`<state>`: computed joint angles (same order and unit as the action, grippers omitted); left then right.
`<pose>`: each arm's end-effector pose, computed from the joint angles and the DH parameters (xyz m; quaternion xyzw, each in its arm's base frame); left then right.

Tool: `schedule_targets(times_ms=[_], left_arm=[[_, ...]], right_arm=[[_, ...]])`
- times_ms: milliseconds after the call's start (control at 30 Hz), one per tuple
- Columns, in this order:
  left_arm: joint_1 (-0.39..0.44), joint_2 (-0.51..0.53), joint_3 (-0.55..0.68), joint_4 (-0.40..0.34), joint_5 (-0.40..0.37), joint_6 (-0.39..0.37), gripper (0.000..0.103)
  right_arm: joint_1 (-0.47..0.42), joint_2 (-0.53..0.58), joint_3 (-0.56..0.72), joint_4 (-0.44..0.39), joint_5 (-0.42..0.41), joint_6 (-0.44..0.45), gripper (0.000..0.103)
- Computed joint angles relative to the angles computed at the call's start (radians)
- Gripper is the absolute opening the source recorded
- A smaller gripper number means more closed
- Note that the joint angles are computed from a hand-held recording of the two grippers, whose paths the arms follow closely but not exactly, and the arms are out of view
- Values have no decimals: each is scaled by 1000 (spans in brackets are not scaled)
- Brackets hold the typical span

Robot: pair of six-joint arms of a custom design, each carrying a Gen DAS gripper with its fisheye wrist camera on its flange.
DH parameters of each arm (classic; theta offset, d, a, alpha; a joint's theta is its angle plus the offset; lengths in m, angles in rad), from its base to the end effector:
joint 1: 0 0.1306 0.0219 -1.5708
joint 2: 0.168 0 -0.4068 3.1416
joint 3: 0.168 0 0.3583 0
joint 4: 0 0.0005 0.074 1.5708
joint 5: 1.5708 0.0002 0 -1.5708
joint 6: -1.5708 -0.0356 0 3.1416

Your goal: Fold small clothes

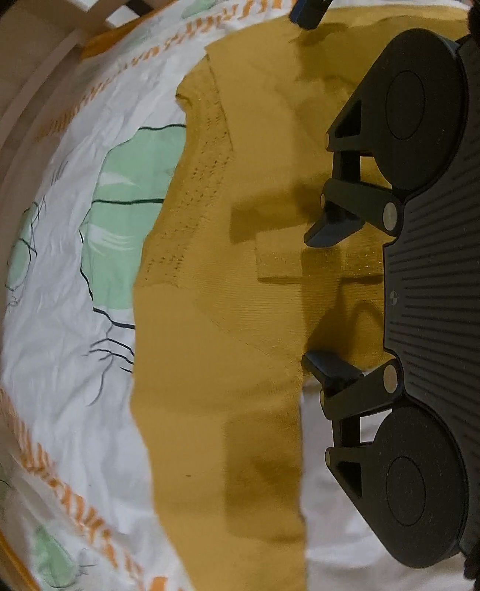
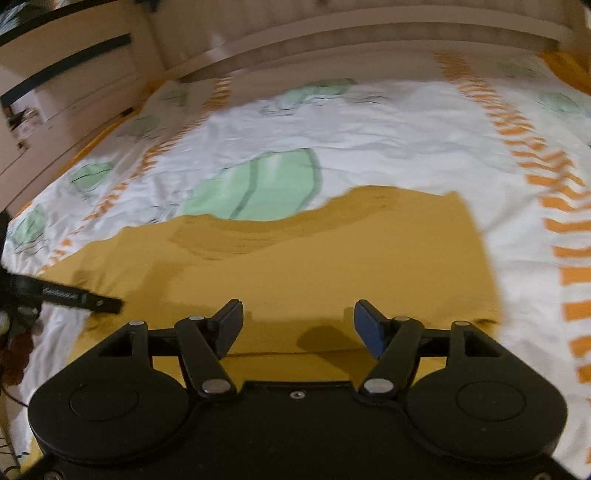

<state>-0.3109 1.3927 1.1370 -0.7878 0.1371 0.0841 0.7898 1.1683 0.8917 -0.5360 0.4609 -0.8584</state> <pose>0.3975 -0.1334 0.3522 0.1267 0.9550 -0.1159 0.2420 0.2543 0.2333 0.3514 0.1155 0.9010 0.1203 0.4005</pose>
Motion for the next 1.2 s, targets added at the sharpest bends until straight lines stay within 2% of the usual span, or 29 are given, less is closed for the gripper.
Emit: schedule_targets(times_ms=[267, 300, 333, 400, 467, 633, 700, 800, 900, 1000, 1067, 1100, 1200], left_arm=[[-39, 33, 21, 23, 33, 11, 59], [-46, 30, 11, 46, 23, 16, 46], [-53, 23, -1, 72, 4, 24, 21], [-59, 12, -14, 109, -20, 48, 5], [-51, -3, -25, 149, -23, 85, 5], [-60, -40, -52, 256, -226, 75, 2], [-55, -29, -41, 252, -262, 86, 2], [-38, -12, -29, 222, -276, 125, 3], [-19, 17, -1, 149, -227, 146, 5], [15, 9, -7, 128, -163, 149, 6], [38, 3, -4, 126, -121, 140, 7], [53, 0, -3, 129, -93, 144, 10], [91, -12, -14, 160, -6, 175, 31]], right_arm=[[-90, -64, -42, 6, -21, -48, 70], [-96, -73, -46, 0, -13, -53, 71], [-103, -78, -46, -6, -5, -59, 73], [-116, -91, -47, -37, 9, -75, 77], [-128, -98, -46, -70, 22, -86, 77], [-158, -91, -43, -152, 32, -129, 77], [-167, -82, -43, -176, 23, -134, 77], [-182, -72, -45, -178, -5, -142, 77], [-187, -65, -53, -163, -28, -135, 77], [-198, -49, -44, -186, -72, -153, 78], [-197, -56, -49, -172, -87, -166, 78], [-197, -58, -51, -165, -91, -170, 78], [-196, -60, -51, -151, -97, -179, 80]])
